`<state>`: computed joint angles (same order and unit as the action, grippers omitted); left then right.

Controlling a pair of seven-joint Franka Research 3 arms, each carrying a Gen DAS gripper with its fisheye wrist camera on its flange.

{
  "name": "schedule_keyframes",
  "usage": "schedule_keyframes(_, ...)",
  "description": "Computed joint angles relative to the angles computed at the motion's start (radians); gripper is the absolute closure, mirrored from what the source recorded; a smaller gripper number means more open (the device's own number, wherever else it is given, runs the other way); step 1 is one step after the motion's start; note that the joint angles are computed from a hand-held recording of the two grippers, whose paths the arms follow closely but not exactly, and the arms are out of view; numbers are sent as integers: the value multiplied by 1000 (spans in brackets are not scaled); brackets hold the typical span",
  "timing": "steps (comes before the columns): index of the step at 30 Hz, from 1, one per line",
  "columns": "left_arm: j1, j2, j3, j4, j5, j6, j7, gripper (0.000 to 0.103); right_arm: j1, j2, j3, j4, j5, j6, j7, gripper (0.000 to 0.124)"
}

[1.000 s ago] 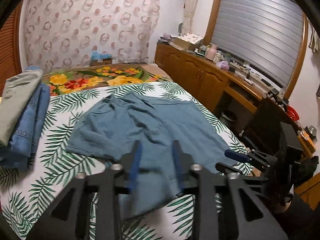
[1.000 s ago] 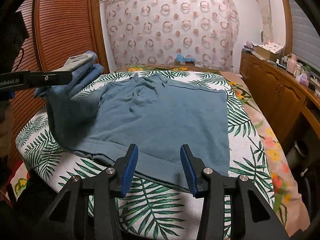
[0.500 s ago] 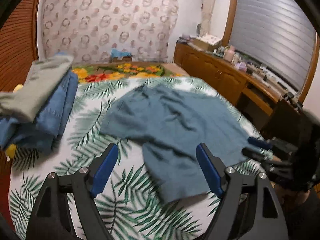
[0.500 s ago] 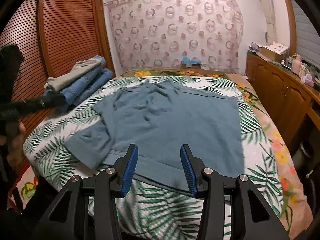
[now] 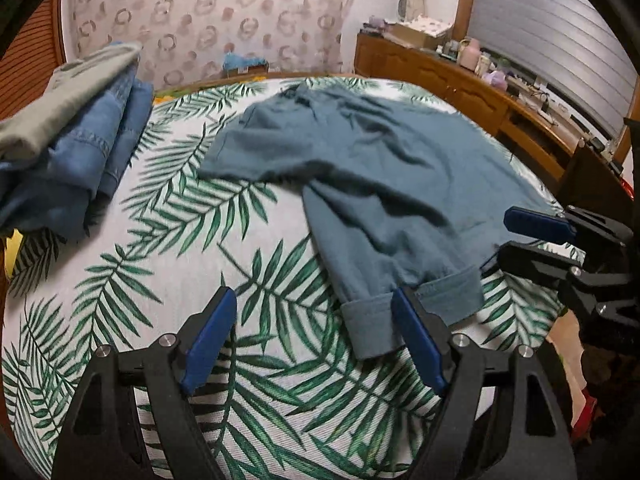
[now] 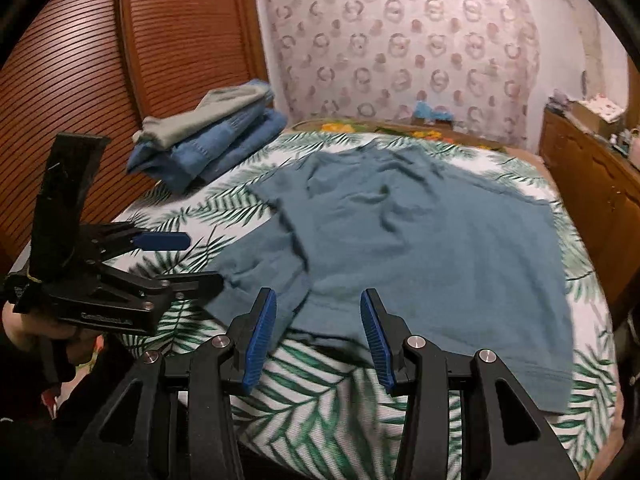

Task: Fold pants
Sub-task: 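Lift the hem with the right tool and fold one leg over the other while the left tool releases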

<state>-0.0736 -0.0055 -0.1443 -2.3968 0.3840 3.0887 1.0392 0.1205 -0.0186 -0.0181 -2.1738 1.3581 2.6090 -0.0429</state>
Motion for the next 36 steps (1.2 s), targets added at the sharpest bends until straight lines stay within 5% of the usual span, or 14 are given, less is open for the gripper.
schedule_keyframes(13,19,0,6,-23,104,73,-85,22,-22,106,27,109,-120,-74,123,92)
schedule_keyframes(18,22,-1,8,-29,119,90,-109,22,-32,123,35,133,-135,-87,138,110)
schedule_keyframes(29,102,-45,-27,14,527,96,-504,22,-17,41,25,70,56,-44,-49,115)
schedule_keyframes(36,121,-45,-50,59,602,115,-576,22,-16,-22,-2,42,205,-8,-209,116)
